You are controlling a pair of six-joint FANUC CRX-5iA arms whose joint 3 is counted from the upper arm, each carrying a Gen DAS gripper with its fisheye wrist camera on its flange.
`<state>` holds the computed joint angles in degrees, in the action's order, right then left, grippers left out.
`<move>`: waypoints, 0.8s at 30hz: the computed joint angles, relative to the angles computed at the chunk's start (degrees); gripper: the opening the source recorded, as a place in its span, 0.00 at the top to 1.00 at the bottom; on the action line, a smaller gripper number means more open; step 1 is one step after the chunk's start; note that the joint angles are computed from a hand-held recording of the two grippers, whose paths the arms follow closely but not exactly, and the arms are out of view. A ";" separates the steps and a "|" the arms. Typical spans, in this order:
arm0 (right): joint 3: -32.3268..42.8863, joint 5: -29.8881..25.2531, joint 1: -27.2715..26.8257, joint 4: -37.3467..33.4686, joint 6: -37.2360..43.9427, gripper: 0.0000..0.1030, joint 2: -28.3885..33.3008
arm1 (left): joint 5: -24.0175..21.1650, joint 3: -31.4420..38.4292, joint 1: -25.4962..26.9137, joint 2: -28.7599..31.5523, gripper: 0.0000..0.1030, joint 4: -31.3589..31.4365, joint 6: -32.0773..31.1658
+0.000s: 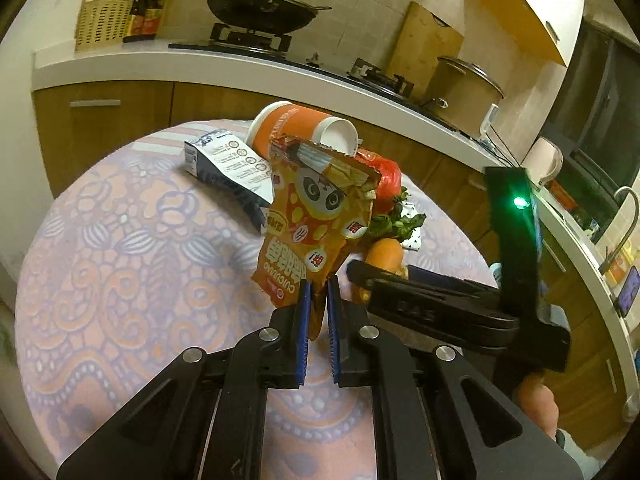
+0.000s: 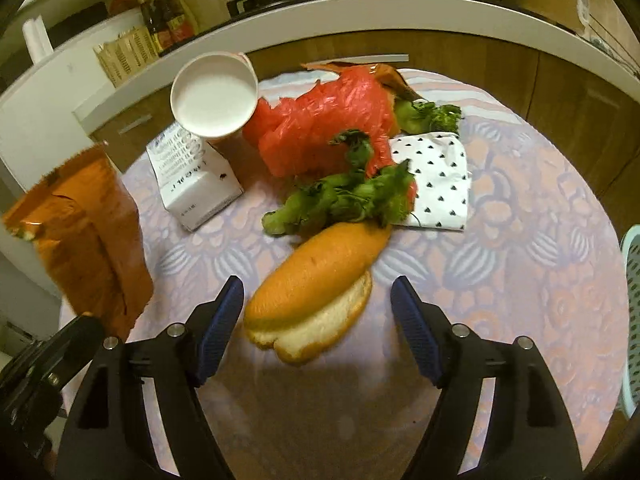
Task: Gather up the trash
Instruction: 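Grasp the bread crust with the right tool while the left tool holds the snack bag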
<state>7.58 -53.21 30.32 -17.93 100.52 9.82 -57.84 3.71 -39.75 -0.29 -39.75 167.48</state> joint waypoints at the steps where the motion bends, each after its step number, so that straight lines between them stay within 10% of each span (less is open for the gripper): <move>1: -0.77 1.04 0.82 1.73 -1.01 0.36 -0.27 | 0.05 -0.11 -0.06 -0.09 0.94 -0.04 -0.06; 8: -4.32 3.12 0.00 0.45 5.34 0.77 -4.42 | 0.55 2.04 -1.03 1.30 0.94 -0.39 -1.64; 24: -2.45 -2.26 -18.00 -14.61 19.21 0.84 -8.05 | 3.42 15.40 -2.45 12.78 0.94 4.75 -14.92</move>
